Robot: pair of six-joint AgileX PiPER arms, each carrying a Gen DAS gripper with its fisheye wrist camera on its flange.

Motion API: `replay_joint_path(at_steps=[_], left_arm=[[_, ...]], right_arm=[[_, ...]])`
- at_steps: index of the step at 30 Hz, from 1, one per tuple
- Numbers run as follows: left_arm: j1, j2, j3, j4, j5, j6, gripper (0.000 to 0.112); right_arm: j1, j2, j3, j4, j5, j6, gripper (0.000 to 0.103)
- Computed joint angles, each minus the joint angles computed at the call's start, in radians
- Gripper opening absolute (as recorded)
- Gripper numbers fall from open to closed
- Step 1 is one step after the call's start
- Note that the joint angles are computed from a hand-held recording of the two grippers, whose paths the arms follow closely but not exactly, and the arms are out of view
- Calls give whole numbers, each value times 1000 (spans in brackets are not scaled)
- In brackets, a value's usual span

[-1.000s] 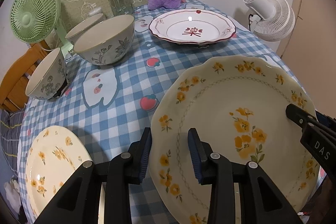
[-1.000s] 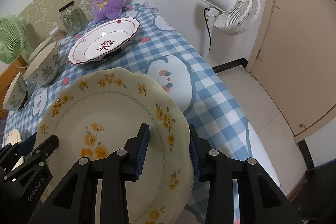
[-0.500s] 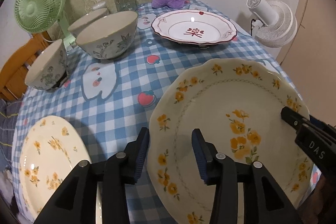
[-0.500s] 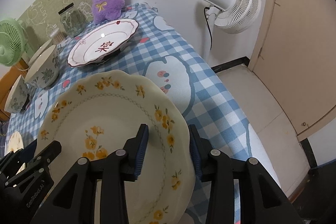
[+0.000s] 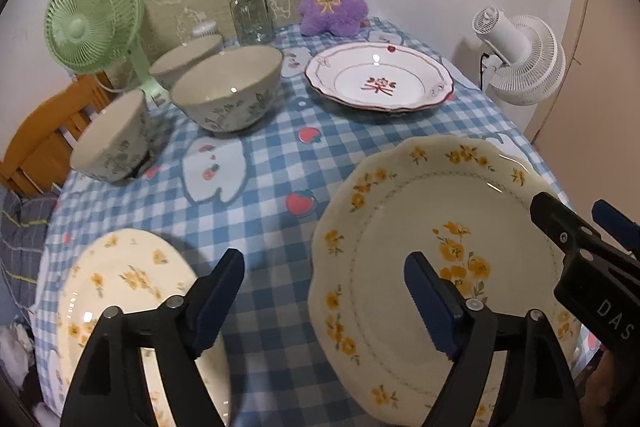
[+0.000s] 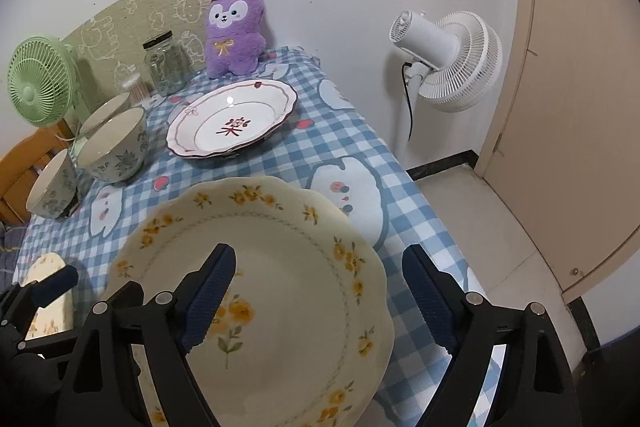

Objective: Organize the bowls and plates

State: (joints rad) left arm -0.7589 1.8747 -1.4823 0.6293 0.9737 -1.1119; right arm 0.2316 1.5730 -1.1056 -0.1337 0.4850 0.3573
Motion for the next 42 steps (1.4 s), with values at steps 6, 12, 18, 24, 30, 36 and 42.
replay_joint_path(at_steps=[6,12,18,24,30,36,42], left_arm=[[-9,-56,43,20,-13,-16,87],[-18,-123,96,37,-14,-36,88],[-27,-196,144,54,-3,-43,89],[-56,-264,197,120,34,-93,94],[-54,-339,262,132,29,-114,95],[-55,-413,330,150,32,-130,98],[-40,-477,402,159,37,-139,100]], right_arm=[[56,-46,-4,-88,33,81,88],[113,-91,-8,-138,66,138,88],[176,-125,-23,-177,106,186,88],[253,-157,-38,-221,140,254,88],[340,-171,-60,-314,183,364,88],[433,-177,-75,-392,226,464,92],[532,-170,-79,-496,259,582,94]])
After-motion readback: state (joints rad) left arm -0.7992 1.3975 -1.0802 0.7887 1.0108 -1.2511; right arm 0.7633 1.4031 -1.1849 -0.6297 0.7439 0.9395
